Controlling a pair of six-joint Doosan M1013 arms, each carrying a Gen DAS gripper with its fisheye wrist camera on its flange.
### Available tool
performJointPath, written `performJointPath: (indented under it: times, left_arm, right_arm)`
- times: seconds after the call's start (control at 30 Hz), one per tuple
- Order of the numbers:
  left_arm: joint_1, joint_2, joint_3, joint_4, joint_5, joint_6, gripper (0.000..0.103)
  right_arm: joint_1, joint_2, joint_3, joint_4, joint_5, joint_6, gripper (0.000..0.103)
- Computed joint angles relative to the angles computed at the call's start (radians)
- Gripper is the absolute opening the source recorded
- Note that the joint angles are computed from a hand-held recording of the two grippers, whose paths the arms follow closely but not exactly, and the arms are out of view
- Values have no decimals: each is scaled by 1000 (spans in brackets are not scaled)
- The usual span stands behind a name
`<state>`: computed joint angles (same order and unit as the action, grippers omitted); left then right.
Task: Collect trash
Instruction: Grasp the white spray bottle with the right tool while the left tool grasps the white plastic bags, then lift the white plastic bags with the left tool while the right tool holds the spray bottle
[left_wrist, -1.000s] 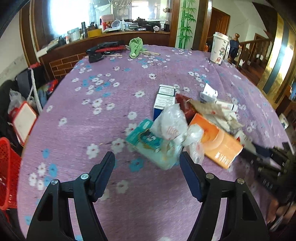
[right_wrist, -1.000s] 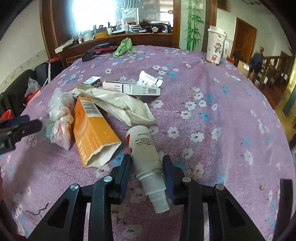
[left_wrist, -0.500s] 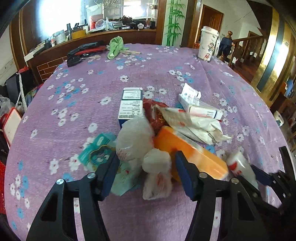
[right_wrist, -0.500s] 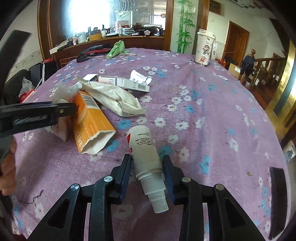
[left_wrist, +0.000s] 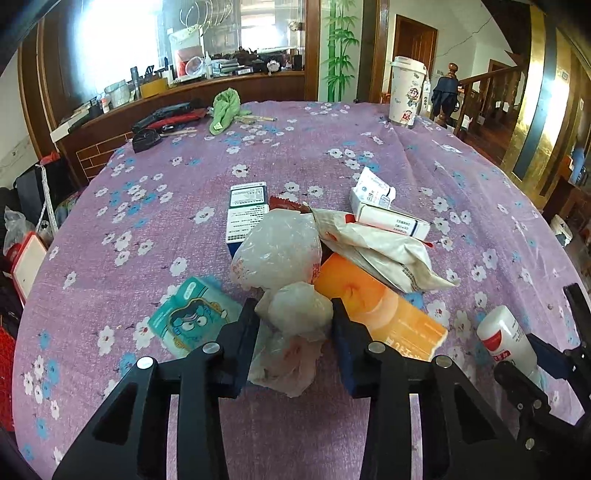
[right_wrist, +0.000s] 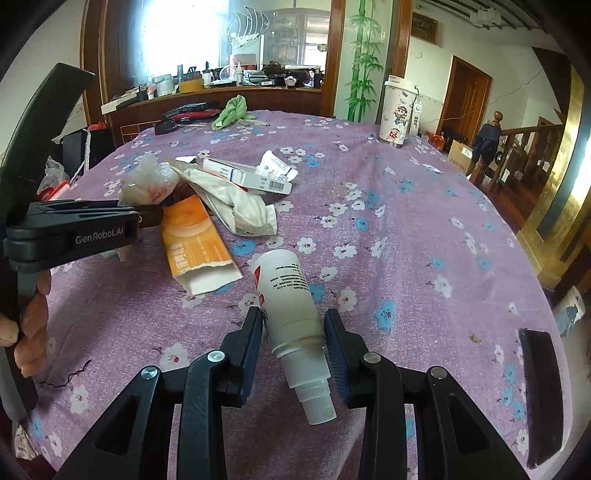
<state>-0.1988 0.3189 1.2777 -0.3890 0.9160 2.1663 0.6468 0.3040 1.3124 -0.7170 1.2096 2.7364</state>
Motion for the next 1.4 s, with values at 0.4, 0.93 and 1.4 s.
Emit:
performJointPath:
  times: [0.4,0.93,1.4]
  left_arm:
    - [36,-68,71,-66,-68,114,37]
    - [113,-80,89,-136,-13,172,37]
    - [179,-77,93,-157,-22,168,37]
  right_arm:
    - [30,20,-41,-32,26,-16,37]
    - [54,44,-92,-28,21,-40,37]
    - [51,60,-128,61,-96,-85,37]
